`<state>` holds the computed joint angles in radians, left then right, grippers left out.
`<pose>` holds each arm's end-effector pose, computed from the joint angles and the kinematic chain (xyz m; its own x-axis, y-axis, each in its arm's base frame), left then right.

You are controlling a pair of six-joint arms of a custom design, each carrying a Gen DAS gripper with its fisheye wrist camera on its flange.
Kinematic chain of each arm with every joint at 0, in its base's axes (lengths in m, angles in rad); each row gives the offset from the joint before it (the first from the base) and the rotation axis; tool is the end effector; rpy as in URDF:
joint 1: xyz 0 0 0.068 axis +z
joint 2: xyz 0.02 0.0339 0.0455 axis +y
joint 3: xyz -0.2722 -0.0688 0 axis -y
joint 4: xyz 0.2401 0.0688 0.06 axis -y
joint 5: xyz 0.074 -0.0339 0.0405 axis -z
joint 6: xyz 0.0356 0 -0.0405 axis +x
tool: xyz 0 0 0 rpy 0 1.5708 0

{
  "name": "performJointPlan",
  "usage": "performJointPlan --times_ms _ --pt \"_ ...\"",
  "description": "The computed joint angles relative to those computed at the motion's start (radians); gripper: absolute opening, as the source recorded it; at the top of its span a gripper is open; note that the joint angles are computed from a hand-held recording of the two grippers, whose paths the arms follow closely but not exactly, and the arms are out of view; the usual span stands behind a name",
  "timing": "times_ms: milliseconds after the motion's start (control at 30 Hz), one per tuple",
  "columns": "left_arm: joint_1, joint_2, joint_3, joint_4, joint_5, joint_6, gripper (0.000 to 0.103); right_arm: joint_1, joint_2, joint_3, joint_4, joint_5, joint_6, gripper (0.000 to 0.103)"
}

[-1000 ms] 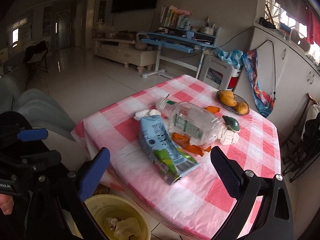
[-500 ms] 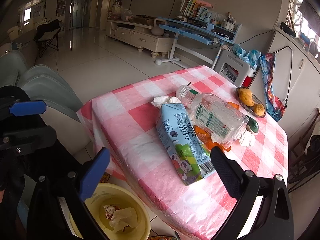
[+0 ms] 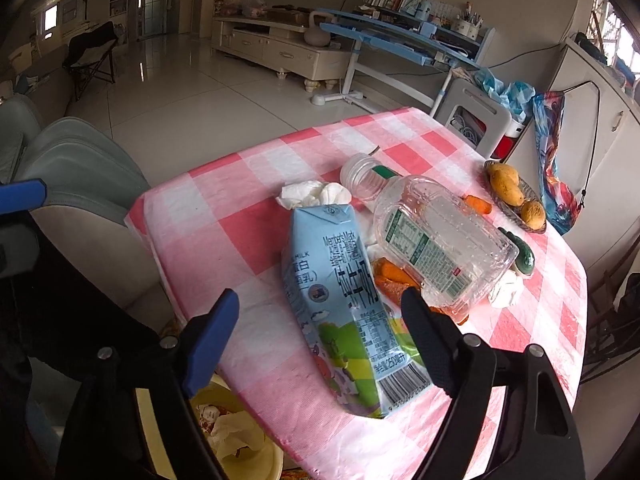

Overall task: Collect trash
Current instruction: 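Move the right gripper to the blue milk carton and close on it, then lift the milk carton with the right gripper while the left grasps the white tissue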

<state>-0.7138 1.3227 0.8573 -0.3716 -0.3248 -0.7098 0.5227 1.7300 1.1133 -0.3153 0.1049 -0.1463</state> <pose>0.2091 -0.1661 0.2432 -0.7249 -0.1892 -0.6624 -0.0177 0.9663 -0.2567 0.3129 0.1760 0.2045 -0.6237 -0.5267 -0.5776 -0.5391 0.8249 -0.1701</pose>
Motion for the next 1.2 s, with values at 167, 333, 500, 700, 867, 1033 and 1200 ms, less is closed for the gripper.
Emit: performJointPlan --times_ms 167,333,500,700,867,1033,1200 --pt "0.102 0.124 0.130 -0.035 0.075 0.081 0.074 -0.038 0.011 0.019 -0.034 -0.037 -0.001 0.061" --pt "0.172 0.360 0.350 -0.091 0.178 0.161 0.074 -0.058 -0.023 0.002 -0.075 -0.080 -0.020 0.057" --pt "0.185 0.538 0.546 -0.140 0.185 0.226 0.074 -0.078 0.056 0.072 -0.087 -0.120 -0.036 0.060" --pt "0.189 0.658 0.670 -0.184 0.175 0.283 0.074 -0.087 0.071 0.093 -0.135 -0.124 -0.059 0.060" --pt "0.157 0.766 0.795 -0.215 0.159 0.347 0.074 -0.129 -0.038 -0.001 -0.169 -0.166 -0.046 0.053" --pt "0.140 0.887 0.936 -0.268 0.158 0.368 0.069 -0.179 -0.141 -0.098 -0.182 -0.149 -0.009 0.051" --pt "0.127 0.942 0.999 -0.287 0.113 0.407 0.035 -0.279 -0.194 -0.142 -0.156 -0.242 0.104 0.051"
